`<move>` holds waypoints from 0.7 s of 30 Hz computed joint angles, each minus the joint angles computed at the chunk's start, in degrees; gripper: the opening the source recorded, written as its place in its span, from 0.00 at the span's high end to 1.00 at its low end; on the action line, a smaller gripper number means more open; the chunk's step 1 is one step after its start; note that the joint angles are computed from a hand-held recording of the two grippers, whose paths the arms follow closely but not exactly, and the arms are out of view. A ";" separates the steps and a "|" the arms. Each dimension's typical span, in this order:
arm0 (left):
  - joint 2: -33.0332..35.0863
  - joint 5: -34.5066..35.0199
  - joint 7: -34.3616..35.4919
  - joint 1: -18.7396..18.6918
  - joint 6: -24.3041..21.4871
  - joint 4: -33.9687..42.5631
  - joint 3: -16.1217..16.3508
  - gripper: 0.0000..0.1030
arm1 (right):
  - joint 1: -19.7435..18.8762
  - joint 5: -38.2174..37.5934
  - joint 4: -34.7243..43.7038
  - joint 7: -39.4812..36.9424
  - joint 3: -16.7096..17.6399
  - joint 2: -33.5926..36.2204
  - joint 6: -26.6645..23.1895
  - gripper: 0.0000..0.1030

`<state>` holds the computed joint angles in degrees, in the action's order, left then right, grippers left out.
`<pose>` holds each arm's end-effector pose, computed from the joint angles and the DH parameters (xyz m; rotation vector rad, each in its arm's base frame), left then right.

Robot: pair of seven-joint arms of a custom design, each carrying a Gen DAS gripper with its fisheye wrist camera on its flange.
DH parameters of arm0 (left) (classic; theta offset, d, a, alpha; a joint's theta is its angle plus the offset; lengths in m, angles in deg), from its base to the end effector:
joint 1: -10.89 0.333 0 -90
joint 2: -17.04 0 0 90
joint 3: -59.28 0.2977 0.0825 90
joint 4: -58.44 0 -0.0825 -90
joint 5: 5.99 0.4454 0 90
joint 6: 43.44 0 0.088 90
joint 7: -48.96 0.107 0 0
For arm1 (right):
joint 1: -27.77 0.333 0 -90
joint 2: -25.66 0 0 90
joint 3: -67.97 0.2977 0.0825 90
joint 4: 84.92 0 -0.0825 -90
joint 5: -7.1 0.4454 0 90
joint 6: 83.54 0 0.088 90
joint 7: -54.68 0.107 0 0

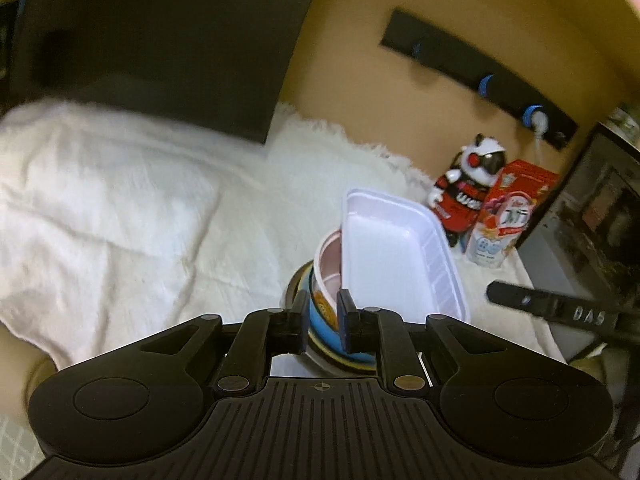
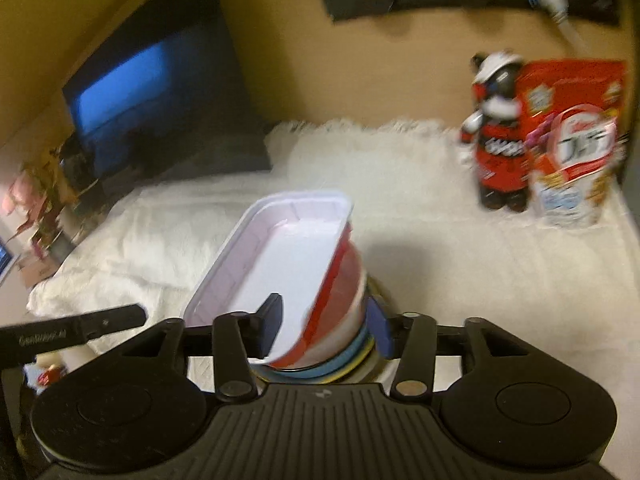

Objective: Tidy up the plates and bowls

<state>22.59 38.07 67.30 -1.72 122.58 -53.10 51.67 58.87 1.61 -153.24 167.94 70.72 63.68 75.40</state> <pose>0.6206 -0.2703 0.4742 -1.9390 1.5300 -1.0770 0.7001 0.4593 0.4758 -1.7632 1.3946 -0.3731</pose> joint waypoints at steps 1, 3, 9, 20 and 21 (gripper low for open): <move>-1.30 6.47 -4.86 -0.73 1.15 -1.46 0.99 0.86 | 1.85 -1.70 -3.95 3.25 -2.34 -2.54 2.16 0.47; -4.34 25.21 -19.20 -1.19 1.43 -4.08 1.31 0.85 | 5.55 -6.09 -10.56 9.64 -6.19 -6.76 4.90 0.43; -12.59 48.41 -34.38 1.24 -2.77 -13.21 -4.85 0.85 | 18.76 -27.88 -25.72 32.90 -17.07 -15.82 6.94 0.41; -13.99 40.44 -33.11 -1.63 -8.95 -19.34 -9.18 0.85 | 36.90 -75.31 -38.38 82.38 -29.69 -23.99 -2.99 0.08; -13.99 40.51 -33.27 -1.68 -9.25 -19.43 -9.55 0.85 | 35.76 -73.00 -39.23 79.64 -28.59 -24.57 -2.05 0.08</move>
